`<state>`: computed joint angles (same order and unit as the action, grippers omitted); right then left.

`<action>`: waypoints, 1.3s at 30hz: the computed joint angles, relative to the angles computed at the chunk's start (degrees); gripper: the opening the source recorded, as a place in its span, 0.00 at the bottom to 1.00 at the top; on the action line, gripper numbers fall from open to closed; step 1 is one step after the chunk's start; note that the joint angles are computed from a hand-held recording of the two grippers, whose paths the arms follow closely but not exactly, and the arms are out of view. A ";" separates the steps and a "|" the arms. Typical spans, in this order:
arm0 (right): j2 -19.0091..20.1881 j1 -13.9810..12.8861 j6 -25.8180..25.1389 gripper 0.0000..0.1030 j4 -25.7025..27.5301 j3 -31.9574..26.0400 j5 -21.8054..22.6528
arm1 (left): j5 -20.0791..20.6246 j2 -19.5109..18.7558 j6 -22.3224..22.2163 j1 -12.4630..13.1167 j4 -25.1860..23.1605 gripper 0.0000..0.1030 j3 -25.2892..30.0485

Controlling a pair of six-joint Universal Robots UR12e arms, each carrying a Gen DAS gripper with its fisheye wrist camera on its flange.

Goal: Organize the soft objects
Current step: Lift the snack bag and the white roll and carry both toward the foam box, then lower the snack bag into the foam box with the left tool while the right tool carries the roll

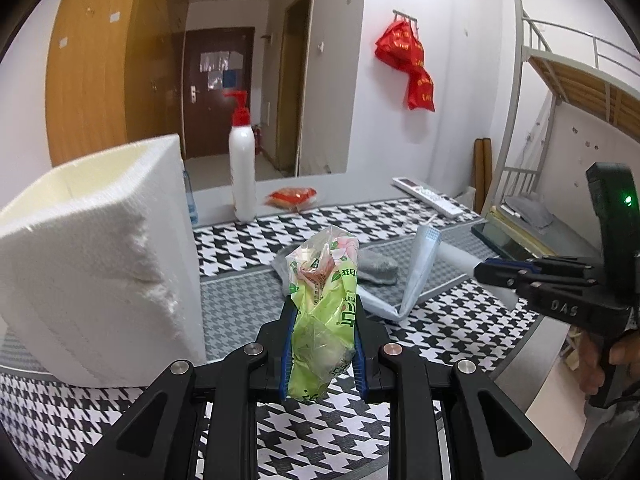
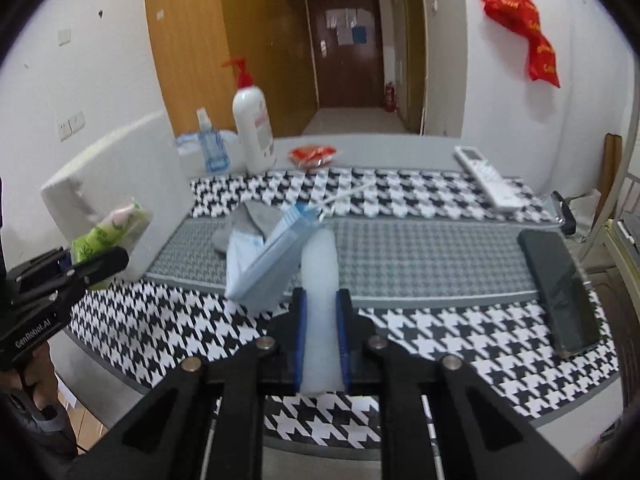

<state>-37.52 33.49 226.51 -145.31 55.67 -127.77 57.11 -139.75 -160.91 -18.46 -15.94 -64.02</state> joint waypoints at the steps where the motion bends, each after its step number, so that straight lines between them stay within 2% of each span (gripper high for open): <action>1: -0.08 0.11 0.09 0.17 -0.18 0.00 -0.74 | 0.06 0.10 -0.09 0.05 0.37 0.24 -0.15; 5: -0.16 0.79 0.01 0.17 0.13 -0.79 -4.61 | 0.18 0.76 -0.20 0.31 2.01 0.24 -1.06; 11: 0.06 1.43 -2.18 0.17 -2.16 -1.68 -6.80 | 0.39 1.32 -1.14 0.67 4.85 0.24 -1.78; 21: 2.30 1.77 -8.07 0.17 -6.90 -5.64 -5.91 | 0.03 2.47 -1.51 1.32 8.83 0.24 -3.02; 32: 4.11 2.02 -13.15 0.17 -11.72 -8.91 -5.75 | 1.66 2.93 -2.83 1.59 12.37 0.24 -3.01; 39: 5.43 2.22 -15.70 0.17 -13.19 -11.62 -5.53 | 1.89 3.01 -3.66 1.89 12.69 0.24 -2.22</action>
<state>-32.09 35.70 210.81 -158.50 44.06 -133.30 59.00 -136.74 -164.57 -16.58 -3.25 -66.25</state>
